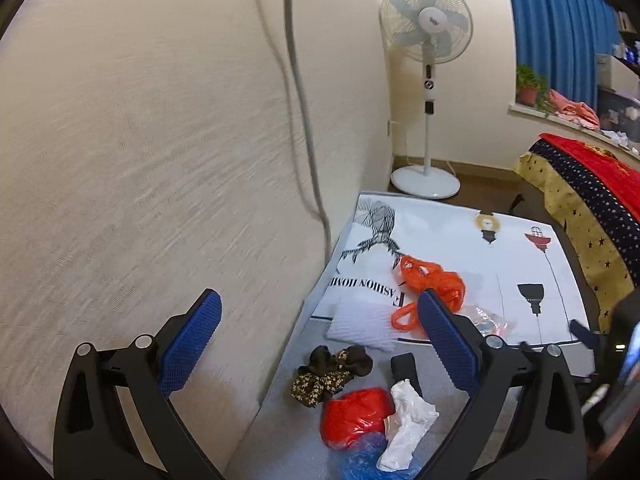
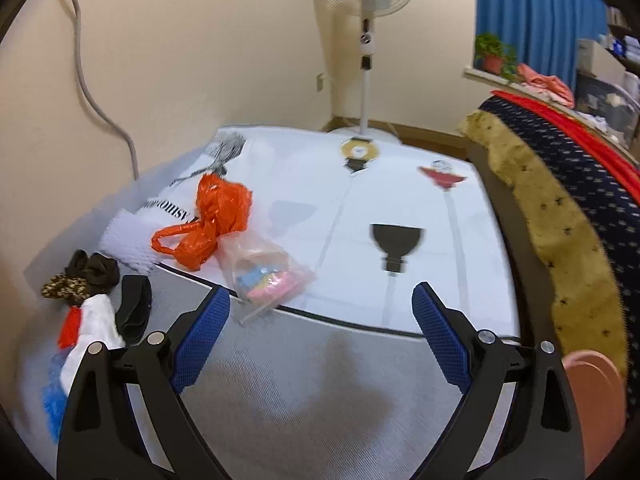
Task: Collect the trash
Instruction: 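Reach the right tool toward the clear plastic bag on the board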
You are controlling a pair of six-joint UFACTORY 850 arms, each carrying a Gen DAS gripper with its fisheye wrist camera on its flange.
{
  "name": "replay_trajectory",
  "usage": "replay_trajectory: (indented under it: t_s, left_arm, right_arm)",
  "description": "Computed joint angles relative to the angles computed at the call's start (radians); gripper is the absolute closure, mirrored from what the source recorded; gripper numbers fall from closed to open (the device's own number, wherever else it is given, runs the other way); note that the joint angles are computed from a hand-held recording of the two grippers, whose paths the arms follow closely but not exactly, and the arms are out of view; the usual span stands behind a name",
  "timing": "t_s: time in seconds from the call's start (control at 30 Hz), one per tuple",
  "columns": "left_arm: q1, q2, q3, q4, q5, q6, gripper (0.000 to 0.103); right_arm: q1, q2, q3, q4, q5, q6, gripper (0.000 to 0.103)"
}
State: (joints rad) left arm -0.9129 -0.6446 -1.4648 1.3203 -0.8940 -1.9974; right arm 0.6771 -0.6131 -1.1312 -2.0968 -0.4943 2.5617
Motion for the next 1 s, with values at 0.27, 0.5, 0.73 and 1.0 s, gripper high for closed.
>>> replay_trajectory:
  t_s: [0.27,0.5,0.73,1.0]
  left_arm:
    - [0.007,0.0,0.014,0.019,0.01,0.003,0.008]
    - [0.011,0.003,0.019,0.012,0.023,0.001,0.008]
    - [0.007,0.007,0.02,0.013,0.029,-0.004,0.008]
    - [0.004,-0.007,0.001,0.008,0.017,0.006,0.008]
  right_arm:
    - [-0.042,-0.128,-0.151,-0.059,0.099,0.039,0.029]
    - [-0.062,-0.143,-0.172,-0.139,0.179,0.133,0.064]
    - [-0.056,-0.106,-0.105,-0.275,0.074,0.312,0.09]
    - [-0.029,-0.016,-0.029,-0.199,0.002,0.23,0.101]
